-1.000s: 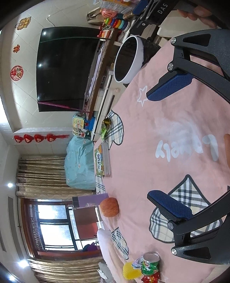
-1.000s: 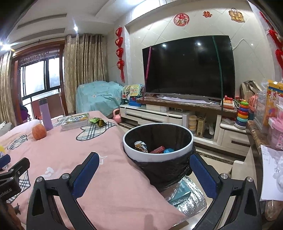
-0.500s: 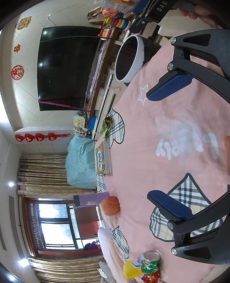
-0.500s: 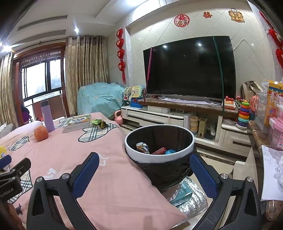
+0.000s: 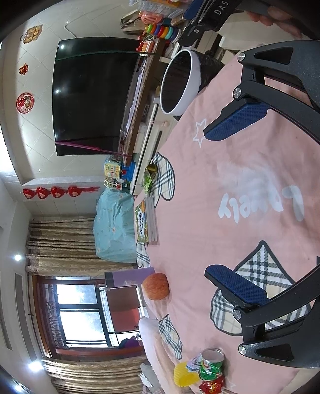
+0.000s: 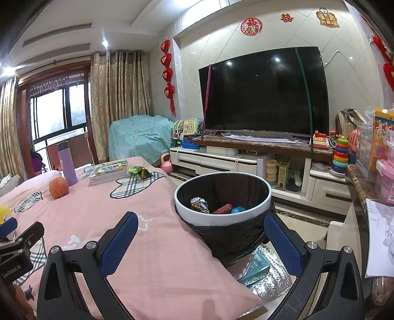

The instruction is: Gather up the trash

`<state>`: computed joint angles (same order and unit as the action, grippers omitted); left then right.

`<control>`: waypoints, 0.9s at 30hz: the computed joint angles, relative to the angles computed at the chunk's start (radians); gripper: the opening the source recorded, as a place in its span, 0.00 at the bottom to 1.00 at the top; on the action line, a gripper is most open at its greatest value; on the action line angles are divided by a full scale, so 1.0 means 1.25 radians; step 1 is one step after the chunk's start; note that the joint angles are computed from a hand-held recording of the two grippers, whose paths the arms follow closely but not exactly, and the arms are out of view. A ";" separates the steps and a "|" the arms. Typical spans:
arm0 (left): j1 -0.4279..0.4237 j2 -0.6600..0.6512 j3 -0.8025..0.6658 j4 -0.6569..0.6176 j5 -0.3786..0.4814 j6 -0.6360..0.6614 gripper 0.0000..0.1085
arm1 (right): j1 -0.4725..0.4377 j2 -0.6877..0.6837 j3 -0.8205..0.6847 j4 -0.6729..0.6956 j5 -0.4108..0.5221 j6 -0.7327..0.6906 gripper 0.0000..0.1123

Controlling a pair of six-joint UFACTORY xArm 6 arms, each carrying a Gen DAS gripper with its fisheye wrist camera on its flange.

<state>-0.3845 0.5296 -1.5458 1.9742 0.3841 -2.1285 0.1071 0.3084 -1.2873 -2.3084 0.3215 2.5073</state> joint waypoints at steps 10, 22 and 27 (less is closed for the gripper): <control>0.002 0.000 -0.001 0.000 -0.005 0.001 0.95 | 0.001 0.000 -0.002 -0.004 -0.003 0.005 0.92; 0.004 0.003 -0.005 -0.001 -0.011 0.003 0.95 | 0.002 0.000 -0.003 -0.003 -0.004 0.005 0.92; 0.005 0.004 -0.007 -0.001 -0.014 0.003 0.95 | 0.004 -0.002 -0.002 -0.002 -0.004 0.002 0.92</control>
<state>-0.3778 0.5345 -1.5542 1.9726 0.3664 -2.1244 0.1123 0.3064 -1.2897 -2.3104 0.3162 2.5093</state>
